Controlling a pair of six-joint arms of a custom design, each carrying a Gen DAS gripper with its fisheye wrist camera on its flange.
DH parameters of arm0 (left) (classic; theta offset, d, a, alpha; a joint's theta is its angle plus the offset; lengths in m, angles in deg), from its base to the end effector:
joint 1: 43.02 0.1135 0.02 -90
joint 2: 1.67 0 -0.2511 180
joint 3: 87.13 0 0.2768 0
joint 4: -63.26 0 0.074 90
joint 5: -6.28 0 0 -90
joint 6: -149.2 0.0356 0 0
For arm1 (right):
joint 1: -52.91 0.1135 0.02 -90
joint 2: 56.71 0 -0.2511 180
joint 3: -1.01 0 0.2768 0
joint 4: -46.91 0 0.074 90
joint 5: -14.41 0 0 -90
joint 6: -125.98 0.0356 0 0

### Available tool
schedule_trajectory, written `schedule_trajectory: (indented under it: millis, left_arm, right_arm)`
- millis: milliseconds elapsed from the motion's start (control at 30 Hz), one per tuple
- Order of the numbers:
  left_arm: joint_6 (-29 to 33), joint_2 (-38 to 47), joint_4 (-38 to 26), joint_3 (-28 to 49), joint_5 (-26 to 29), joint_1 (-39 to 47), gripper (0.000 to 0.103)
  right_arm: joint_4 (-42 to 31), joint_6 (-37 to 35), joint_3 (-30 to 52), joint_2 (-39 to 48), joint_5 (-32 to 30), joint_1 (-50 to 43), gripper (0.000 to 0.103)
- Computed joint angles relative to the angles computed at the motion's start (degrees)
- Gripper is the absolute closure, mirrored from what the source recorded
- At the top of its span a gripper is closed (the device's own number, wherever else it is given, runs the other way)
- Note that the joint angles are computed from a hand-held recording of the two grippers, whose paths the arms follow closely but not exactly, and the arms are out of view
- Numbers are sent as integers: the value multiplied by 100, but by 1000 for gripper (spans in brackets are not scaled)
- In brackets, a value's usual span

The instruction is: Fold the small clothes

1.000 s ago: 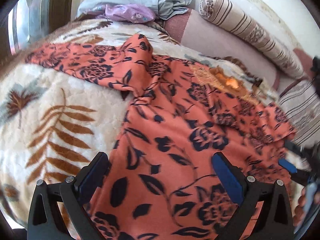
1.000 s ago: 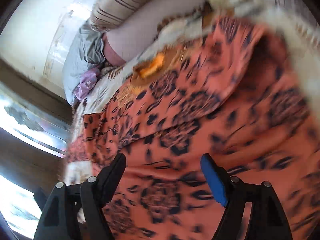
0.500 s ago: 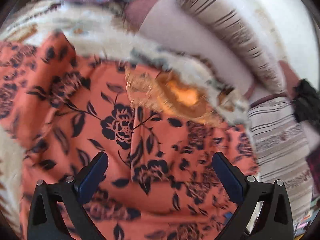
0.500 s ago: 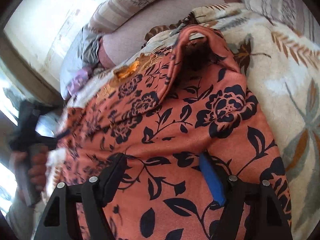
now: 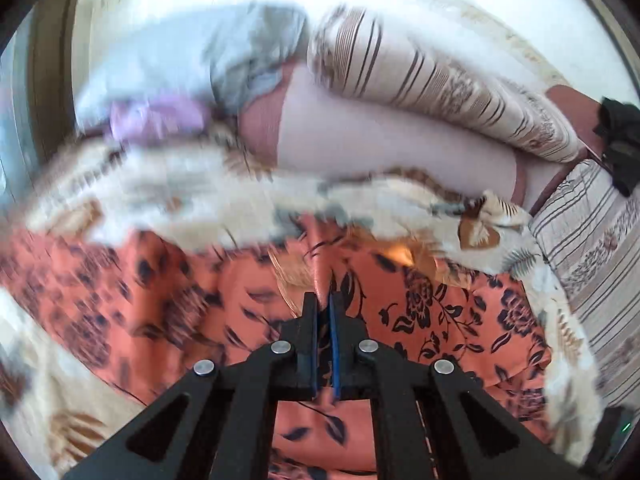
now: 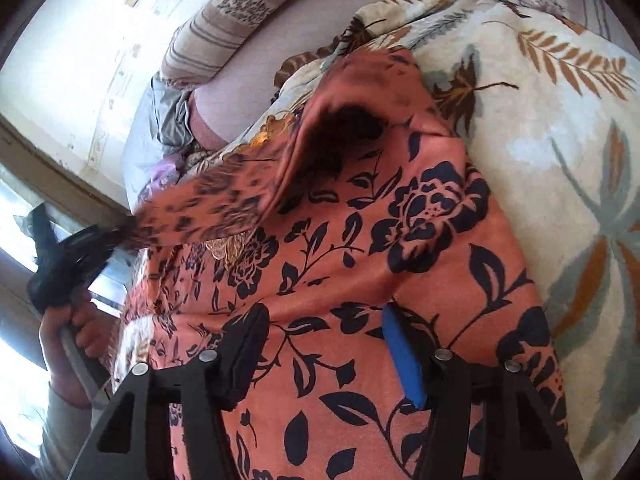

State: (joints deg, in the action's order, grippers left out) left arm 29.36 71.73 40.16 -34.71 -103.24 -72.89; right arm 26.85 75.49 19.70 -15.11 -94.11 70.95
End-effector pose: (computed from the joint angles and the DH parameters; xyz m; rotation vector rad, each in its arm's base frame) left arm 0.2522 -0.1311 0.1802 -0.1658 2.2839 -0.1409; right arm 0.1544 0.0622 0.0990 0.2837 2.4233 0.8576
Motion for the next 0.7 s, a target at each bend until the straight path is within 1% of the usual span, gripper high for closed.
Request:
schedule_trajectory:
  millis: [33,67,133,167,200,233,300,333,367,400,433,467,500,533,600,667,700]
  left_arm:
    - [25,109,20,-66,154,145,98]
    - [0,446,50,-53,444,350,98]
    - [-172,1596,-21,172,952,788,98]
    - [-120,1875,186,79,1209,978,96]
    - [-128,1866,794,-259,1243,1059,94]
    - [33,1717,1016,-444,1256,1045,94]
    - [71,1663,1107,-514,1191,982,94]
    - [61,1669,1138,-517,1216,970,94]
    - [60,1667,1233,-554,1299,1030,95]
    - [120,1623,1343,-631,1446,1212,97]
    - [153,1403,1324,-778,1435,1293,97]
    - [215,1211,1374,-937,1370,1381,100]
    - [229,951,1406,-1075,1194,1404,101]
    - [265,728,1466,-1202,1142,1446,101]
    - [350,345,1463,-1354,1231,1684,101]
    - [480,504,1450,-1281,1435,1855,101]
    - [538,694,1503,-1208,1477,1916,101]
  right_arm:
    - [-90,49,1,-87,-6,-16,40]
    - [-226,116,8,-245,-35,-41,38]
    - [-521,169,77,-610,-85,-164,38]
    - [-691,202,138,-863,-131,-306,38]
    - [-793,196,224,-1022,-246,-489,35]
    - [-838,102,381,-1021,-397,-718,28]
    - [-698,-146,892,-381,-498,-1144,20]
    - [-501,-199,1192,196,-656,-1396,19]
    - [-159,-94,1441,900,-1076,-1713,19]
    - [232,216,1582,1498,-1583,-1967,19]
    - [703,618,1650,2039,-2108,-2168,19]
    - [1126,971,1624,2375,-2366,-2236,19]
    - [1377,1224,1556,2540,-2322,-2190,19]
    - [1520,1372,1511,2641,-2219,-2098,19]
    - [2267,1849,1362,3038,-2133,-1933,19]
    - [3086,2361,1397,3659,-1947,-1790,19]
    - [3284,2451,1528,3985,-1731,-1701,23]
